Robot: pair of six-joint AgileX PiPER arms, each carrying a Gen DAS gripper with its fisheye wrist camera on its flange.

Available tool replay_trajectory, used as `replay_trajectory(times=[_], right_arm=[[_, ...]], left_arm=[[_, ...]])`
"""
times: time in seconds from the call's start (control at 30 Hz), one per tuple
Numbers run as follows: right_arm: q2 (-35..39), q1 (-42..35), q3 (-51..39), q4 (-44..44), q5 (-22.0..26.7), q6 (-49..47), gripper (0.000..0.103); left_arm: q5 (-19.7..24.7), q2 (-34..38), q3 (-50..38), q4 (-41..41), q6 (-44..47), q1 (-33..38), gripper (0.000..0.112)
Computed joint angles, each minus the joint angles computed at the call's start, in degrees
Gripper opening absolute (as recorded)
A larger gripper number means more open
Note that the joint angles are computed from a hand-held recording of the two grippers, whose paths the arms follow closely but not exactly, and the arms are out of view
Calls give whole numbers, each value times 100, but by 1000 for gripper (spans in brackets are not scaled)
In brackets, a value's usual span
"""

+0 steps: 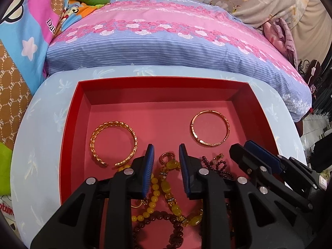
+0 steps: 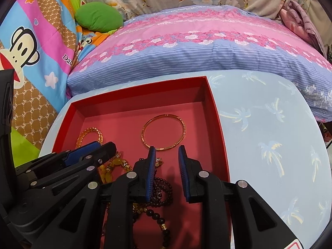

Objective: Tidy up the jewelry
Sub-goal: 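Lower the earring into the box and open the right tool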

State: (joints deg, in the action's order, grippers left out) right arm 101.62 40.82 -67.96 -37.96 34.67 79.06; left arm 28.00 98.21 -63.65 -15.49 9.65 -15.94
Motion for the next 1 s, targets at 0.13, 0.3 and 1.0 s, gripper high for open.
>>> replay_trajectory(times=[0.13,0.3,1.0], right_arm=[[-135,239,174,-148,153,293,23],[-328,598,445,-340,354,746,24],[-906,1787,862,-607,1444,1762,41]], left_arm=[[-23,-211,283,-61,42,-1,23],[-57,-603,797,-215,189,4,23],[-293,-1938,2035,1746,-1923,-422,45]])
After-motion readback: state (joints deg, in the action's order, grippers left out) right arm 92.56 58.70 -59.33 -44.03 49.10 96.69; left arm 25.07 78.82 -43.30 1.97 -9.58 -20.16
